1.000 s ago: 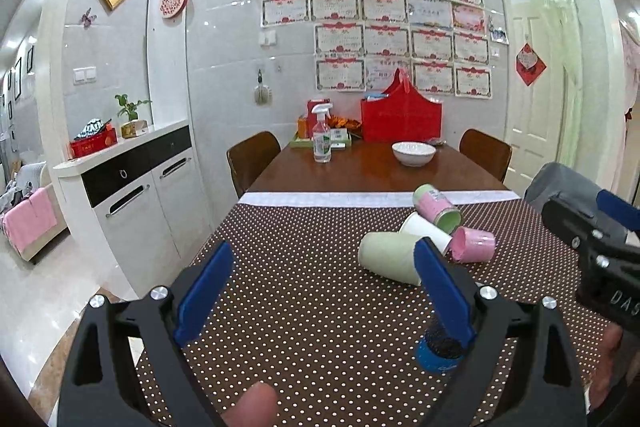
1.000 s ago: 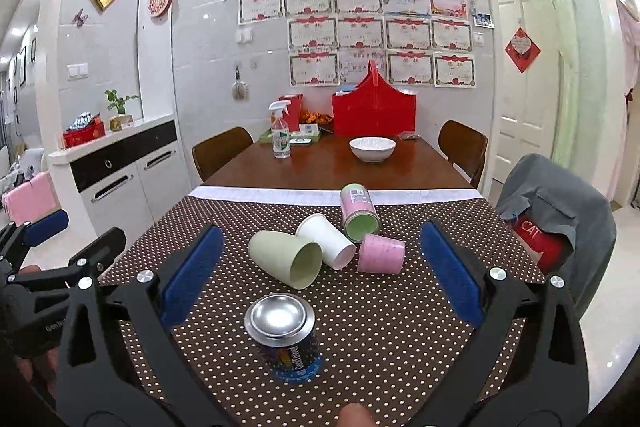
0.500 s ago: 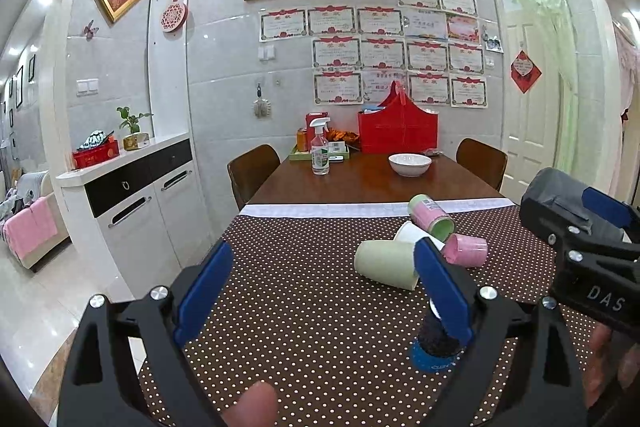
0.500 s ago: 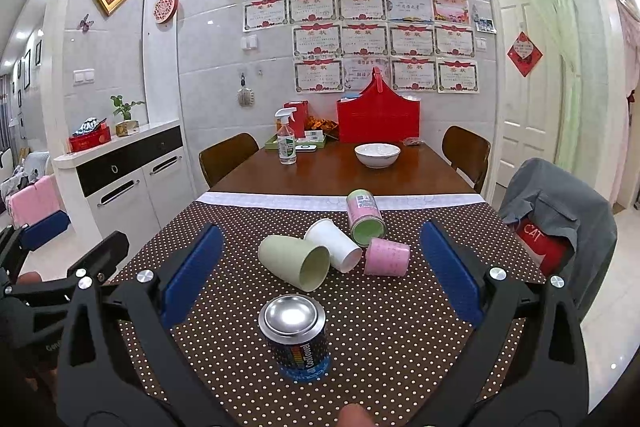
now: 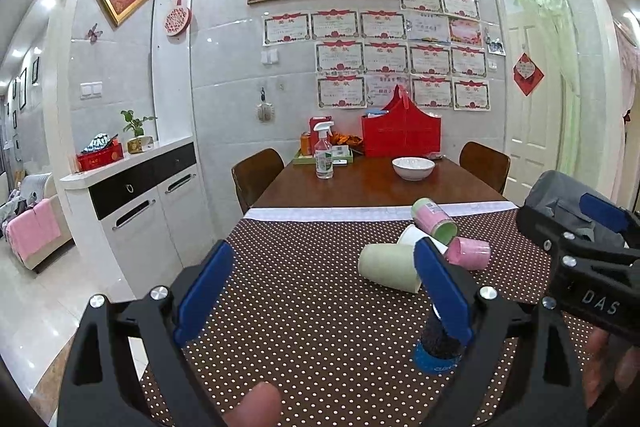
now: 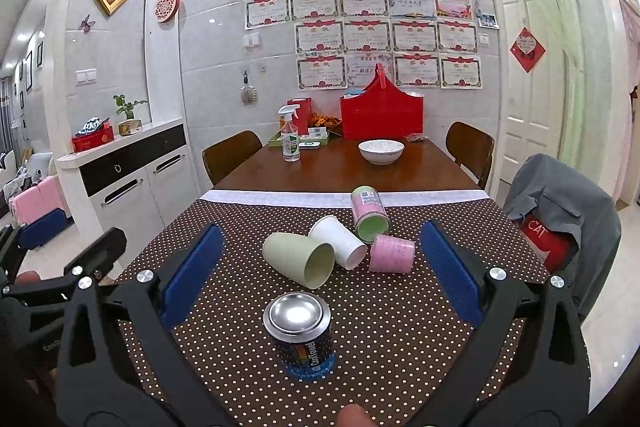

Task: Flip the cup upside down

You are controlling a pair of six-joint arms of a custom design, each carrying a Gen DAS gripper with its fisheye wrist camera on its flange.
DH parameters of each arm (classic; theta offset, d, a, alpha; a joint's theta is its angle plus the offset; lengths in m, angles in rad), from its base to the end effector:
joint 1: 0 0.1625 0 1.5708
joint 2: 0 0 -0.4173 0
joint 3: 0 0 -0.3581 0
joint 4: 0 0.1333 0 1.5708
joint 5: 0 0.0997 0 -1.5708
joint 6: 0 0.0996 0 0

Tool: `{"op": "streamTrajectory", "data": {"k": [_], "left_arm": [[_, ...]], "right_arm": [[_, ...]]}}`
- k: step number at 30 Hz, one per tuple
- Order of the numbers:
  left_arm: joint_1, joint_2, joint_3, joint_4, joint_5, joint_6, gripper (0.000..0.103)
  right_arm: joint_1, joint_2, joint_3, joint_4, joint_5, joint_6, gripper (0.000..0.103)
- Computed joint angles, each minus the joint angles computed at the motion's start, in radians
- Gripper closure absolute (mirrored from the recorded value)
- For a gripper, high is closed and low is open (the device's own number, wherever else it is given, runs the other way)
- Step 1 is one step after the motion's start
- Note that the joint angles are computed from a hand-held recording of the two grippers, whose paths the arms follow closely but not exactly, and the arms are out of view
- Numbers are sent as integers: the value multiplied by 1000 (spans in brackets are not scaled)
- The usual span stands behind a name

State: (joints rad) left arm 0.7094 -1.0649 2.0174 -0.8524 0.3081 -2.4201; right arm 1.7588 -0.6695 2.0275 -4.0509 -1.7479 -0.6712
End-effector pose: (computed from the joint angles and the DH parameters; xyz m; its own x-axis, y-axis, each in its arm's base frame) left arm -0.1775 -0.4532 0.1335 -0.6384 -0.2480 -0.7287 0.6626 0.3048 -0.6842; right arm 0.2136 -0.5034 0.1188 -0.7301 -0.2870 0.6202 -0.6833 0.3163 -0.6580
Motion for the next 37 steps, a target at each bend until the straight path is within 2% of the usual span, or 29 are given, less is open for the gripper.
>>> {"op": "streamTrajectory", "data": {"k": [4, 9, 22, 28, 32, 37], "left_arm": [[-4, -12, 14, -30, -3, 22, 12], [-8, -17, 43, -148, -15, 125, 12], [1, -12, 0, 0, 23, 5, 12], [-2, -27, 32, -90, 40, 58, 12], [-3, -27, 40, -165, 22, 134, 12], [-1, -26, 33, -180, 6, 150, 12]], "right_arm": [[-1, 0, 1, 3, 1, 2, 6], [2, 2, -4, 12, -6, -1, 6], [6, 10, -17, 17, -15, 2, 6], [3, 9, -18, 23, -11, 6, 6], [0, 11, -19, 19, -10, 8, 6], [-3, 14, -19, 19, -8, 7, 6]]}}
